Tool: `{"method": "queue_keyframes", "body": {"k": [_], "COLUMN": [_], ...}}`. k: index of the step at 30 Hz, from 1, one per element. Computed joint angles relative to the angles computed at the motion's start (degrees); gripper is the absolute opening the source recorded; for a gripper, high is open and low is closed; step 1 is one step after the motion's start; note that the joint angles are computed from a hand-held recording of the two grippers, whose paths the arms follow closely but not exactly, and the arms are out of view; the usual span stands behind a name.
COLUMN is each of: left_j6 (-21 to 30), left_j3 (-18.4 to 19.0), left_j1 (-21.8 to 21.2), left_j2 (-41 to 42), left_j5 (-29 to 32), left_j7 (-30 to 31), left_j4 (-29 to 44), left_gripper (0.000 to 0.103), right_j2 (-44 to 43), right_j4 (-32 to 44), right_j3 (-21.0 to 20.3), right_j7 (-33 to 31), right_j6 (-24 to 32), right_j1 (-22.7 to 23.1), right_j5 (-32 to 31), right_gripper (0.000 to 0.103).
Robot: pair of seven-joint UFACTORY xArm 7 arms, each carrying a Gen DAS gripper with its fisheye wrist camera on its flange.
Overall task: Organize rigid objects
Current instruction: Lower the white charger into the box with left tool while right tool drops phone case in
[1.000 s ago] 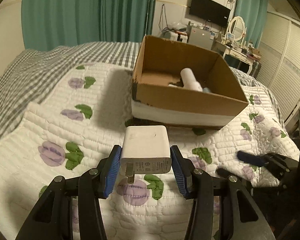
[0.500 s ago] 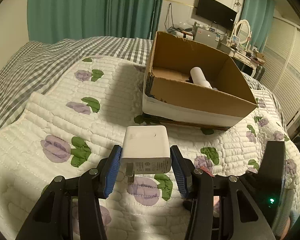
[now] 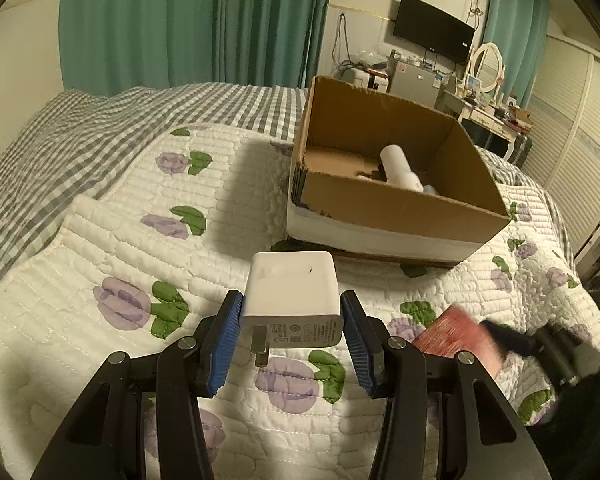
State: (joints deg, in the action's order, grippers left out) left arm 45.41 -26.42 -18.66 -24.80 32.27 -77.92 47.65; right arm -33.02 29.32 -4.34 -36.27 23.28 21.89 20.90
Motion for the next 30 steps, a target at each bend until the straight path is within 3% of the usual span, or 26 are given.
{"method": "queue_keyframes", "body": {"k": [7, 13, 16, 22, 25, 30], "left_j6": [-2.63, -4.02, -3.47, -7.76, -7.98, -7.91], "left_j3": [0.86, 2.11, 4.14, 9.92, 12.12, 15.34], "left_j1": [0.75, 3.37, 3.16, 0.69, -1.23, -4.27], "left_j2": [0.81, 8.13, 14.4, 24.29, 26.48, 29.15], "left_j5": [0.68, 5.41, 7.51, 8.22, 9.26, 9.23], "left_j7": [3.59, 8.28, 10.21, 13.74, 14.55, 15.27], "left_j4": [5.14, 14.79, 20.5, 26.16, 26.5, 27.68], "left_gripper": [0.05, 0.05, 0.05, 0.05, 0.05, 0.05], "right_j2": [3.26, 12.63, 19.03, 29.6, 33.07, 35.82], "right_j4": [10.71, 23.56, 30.06, 39.91, 41.64, 42.14], "right_j3": [-3.2, -5.32, -4.55, -2.38, -0.7, 2.2], "right_j7": [-1.74, -6.67, -8.43, -12.22, -13.5, -12.03], "right_j6": [1.25, 1.65, 0.37, 0.06, -0.02, 1.13], "right_j1": [0.49, -0.08, -1.42, -4.62, -6.82, -10.6], "right_j5": [3.44, 9.77, 12.42, 17.55, 19.83, 17.65], "right_gripper": [0.069, 0.069, 0.069, 0.069, 0.069, 0.069]}}
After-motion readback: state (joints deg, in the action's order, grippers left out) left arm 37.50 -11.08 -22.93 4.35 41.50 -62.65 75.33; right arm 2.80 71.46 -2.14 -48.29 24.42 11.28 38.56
